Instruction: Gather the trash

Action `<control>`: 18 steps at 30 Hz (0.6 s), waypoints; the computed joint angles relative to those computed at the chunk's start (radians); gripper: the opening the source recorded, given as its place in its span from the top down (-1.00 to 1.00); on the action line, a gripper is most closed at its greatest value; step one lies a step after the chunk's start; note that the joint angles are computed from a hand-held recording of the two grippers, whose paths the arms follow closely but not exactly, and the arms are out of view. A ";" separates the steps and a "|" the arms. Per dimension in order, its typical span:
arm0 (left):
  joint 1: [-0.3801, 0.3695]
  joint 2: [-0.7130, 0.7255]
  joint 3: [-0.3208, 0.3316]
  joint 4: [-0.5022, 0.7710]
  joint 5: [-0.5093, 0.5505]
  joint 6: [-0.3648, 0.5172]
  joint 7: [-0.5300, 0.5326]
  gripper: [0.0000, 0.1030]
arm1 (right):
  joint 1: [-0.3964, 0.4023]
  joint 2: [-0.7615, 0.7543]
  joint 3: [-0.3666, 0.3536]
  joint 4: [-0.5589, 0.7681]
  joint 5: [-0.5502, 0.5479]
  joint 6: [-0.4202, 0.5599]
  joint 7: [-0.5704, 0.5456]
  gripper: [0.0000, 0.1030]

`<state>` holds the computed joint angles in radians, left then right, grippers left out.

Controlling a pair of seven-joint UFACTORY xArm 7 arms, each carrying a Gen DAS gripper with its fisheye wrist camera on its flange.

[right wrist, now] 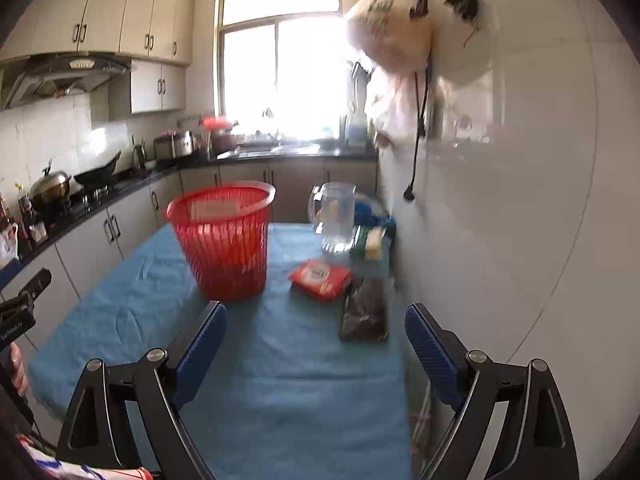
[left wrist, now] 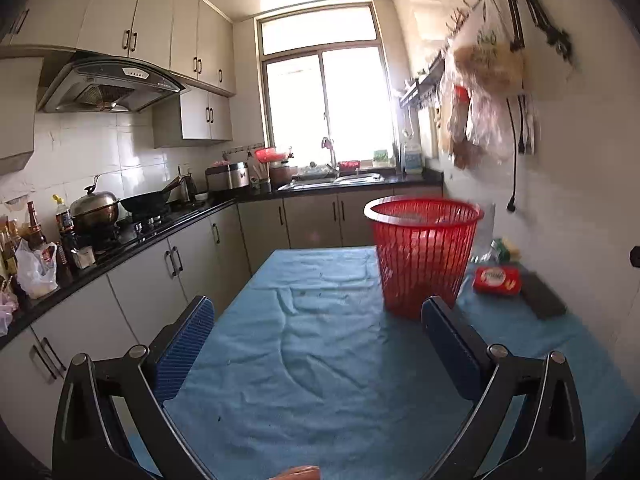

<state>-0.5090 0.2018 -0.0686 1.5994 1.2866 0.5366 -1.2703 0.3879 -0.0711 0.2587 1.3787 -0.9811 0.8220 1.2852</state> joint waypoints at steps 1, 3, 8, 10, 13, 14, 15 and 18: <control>0.000 0.006 0.002 -0.005 0.003 0.005 -0.001 -1.00 | 0.001 0.013 0.001 -0.008 0.000 -0.018 0.015 -0.81; 0.002 0.016 0.006 -0.020 0.005 0.009 -0.005 -1.00 | 0.010 0.054 -0.001 -0.016 -0.014 -0.067 0.060 -0.81; 0.007 0.032 0.014 -0.052 -0.041 0.021 0.007 -1.00 | 0.078 0.185 -0.036 0.040 -0.082 -0.151 0.173 -0.81; 0.011 0.027 0.017 -0.073 -0.050 0.014 -0.008 -1.00 | 0.119 0.234 -0.057 0.076 -0.125 -0.144 0.219 -0.81; 0.028 0.026 0.014 -0.101 -0.101 -0.014 0.007 -1.00 | 0.181 0.280 -0.094 0.110 -0.181 -0.096 0.287 -0.81; 0.033 0.026 0.013 -0.107 -0.120 -0.025 0.017 -1.00 | 0.195 0.287 -0.106 0.114 -0.188 -0.089 0.310 -0.81; 0.037 0.028 0.013 -0.111 -0.141 -0.034 0.028 -1.00 | 0.206 0.293 -0.116 0.116 -0.197 -0.084 0.338 -0.81; 0.031 0.037 0.017 -0.111 -0.167 -0.032 0.053 -1.00 | 0.228 0.307 -0.137 0.116 -0.203 -0.060 0.409 -0.81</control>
